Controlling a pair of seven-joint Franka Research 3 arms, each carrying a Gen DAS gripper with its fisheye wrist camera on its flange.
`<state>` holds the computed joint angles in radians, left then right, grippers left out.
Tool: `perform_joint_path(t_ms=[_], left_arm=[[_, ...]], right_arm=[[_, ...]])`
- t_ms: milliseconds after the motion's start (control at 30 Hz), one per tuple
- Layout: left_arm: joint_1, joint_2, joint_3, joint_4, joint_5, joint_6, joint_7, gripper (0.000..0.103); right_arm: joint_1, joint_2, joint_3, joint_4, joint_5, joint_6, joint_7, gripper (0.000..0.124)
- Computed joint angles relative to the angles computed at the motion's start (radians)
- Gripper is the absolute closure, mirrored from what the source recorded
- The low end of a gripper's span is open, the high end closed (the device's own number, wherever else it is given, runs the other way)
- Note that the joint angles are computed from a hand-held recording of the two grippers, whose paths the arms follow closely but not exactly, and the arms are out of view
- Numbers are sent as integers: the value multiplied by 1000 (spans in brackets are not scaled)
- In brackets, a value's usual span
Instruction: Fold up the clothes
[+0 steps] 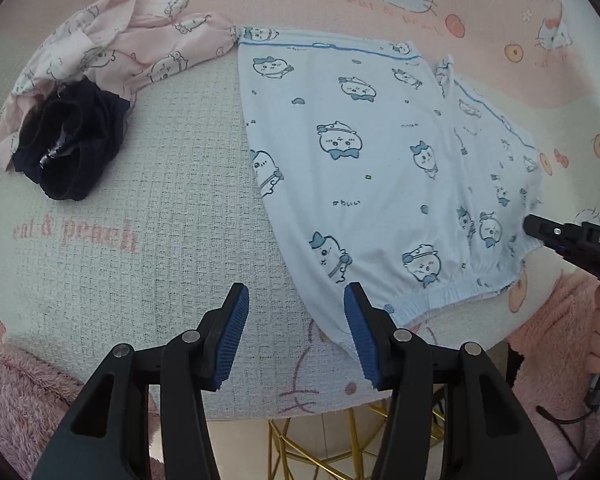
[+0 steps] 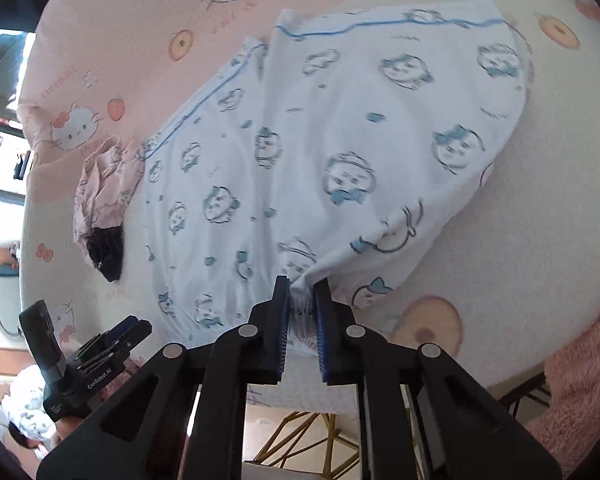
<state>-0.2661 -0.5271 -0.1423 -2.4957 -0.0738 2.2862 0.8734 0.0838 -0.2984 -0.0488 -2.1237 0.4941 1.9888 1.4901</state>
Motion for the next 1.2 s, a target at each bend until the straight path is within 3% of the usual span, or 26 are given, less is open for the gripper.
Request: perform_joint_path(t_ms=[167,233,267,367,433,533,667,800,967,1033,1133,1200], left_arm=[[-20,-21,15,-26,-49,11,9,51],[-26,-8,10,-19,-58,7,5,51],[-31,-3,12,-18,-69,19,9,51],[-54,7,21,-20,-112,74,34,51],[-81,25,36,-18,-162,136,74,51],[-105,137,50,78,-209,167,150,51],[-76,313,9,259,-193,108,218,51],[-53,390,-8,306,-325,117,285,51],[-36,415,-23,280,-557,167,376,52],[-33,410,-34,265,-596,213,379,72],[-32,422,-47,289,-573,206,372,82],[-28,451,-58,323,-524,179,345,82]], right_arm=[[58,75,35,65,20,-46,-74,112],[89,131,59,49,47,-28,-83,110],[90,155,58,54,43,-28,-75,114],[79,132,27,28,171,-19,-98,102],[68,94,3,13,239,-33,-140,101],[41,17,-10,-8,235,3,-150,97],[-3,-25,-18,-52,130,30,-84,96],[-27,-38,-34,-106,96,0,-62,94],[-22,14,-45,-53,130,-44,-140,94],[-25,23,-35,-44,105,-47,-146,94],[-35,48,-42,-21,88,-73,-175,93],[-43,56,-41,-13,68,-78,-185,93]])
